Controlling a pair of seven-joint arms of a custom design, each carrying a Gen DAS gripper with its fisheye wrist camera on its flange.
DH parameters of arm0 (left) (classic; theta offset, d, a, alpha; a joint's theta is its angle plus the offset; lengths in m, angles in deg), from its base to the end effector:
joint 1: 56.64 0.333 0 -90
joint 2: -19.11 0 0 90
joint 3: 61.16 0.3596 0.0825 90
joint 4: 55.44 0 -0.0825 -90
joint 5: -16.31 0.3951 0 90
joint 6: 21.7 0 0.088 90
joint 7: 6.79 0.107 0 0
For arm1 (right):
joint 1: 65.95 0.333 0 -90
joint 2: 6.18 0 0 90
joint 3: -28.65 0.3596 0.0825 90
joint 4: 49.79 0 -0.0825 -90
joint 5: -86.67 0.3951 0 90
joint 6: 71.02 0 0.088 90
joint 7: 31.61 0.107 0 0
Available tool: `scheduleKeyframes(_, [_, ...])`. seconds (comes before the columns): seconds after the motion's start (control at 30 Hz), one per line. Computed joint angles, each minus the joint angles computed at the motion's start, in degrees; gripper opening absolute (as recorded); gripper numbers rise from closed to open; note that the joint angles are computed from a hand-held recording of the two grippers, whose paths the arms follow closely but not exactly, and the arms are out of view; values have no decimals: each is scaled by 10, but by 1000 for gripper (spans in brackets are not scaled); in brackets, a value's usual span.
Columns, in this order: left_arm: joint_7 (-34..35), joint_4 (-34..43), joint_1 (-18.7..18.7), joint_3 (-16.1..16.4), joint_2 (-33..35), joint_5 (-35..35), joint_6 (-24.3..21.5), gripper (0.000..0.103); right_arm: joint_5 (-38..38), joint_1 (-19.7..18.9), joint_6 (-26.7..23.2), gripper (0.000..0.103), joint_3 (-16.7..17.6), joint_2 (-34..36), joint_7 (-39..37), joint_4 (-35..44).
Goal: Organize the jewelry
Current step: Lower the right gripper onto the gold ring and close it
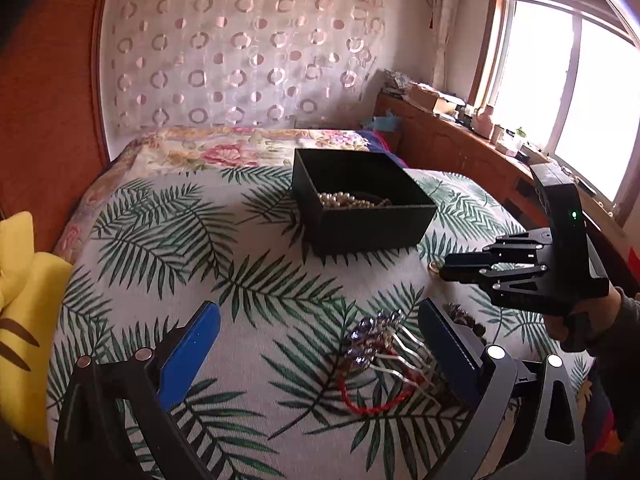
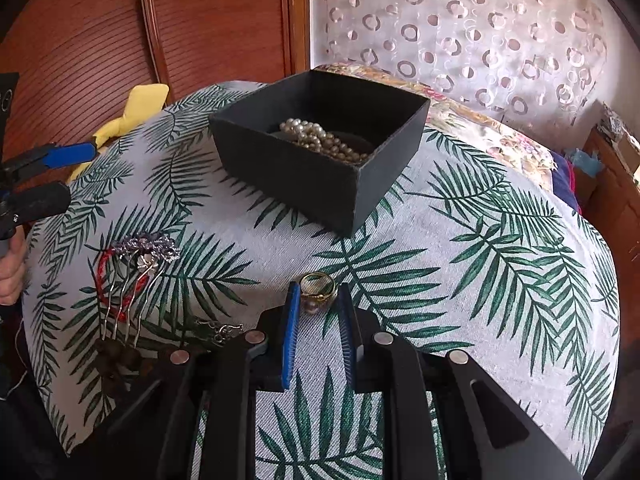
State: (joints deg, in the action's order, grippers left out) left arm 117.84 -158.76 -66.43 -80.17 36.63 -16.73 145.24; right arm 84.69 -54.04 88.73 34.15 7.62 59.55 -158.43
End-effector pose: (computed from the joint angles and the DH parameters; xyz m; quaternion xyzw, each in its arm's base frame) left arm 0.6409 -0.2829 0.5069 -0.4458 0.7866 -0.4050 0.1357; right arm 0.6483 0.1992 0.4892 -0.7628 0.5616 -0.1875 0.2599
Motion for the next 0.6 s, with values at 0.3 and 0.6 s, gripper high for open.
scheduleKeyframes(0.3, [-24, -13, -6, 14, -4, 19, -9, 96, -24, 4, 3, 16, -3, -1, 11, -2])
scheduleKeyframes(0.6, [-21, -39, -3, 17, -20, 32, -20, 96, -27, 6, 38, 12, -5, -30, 15, -44])
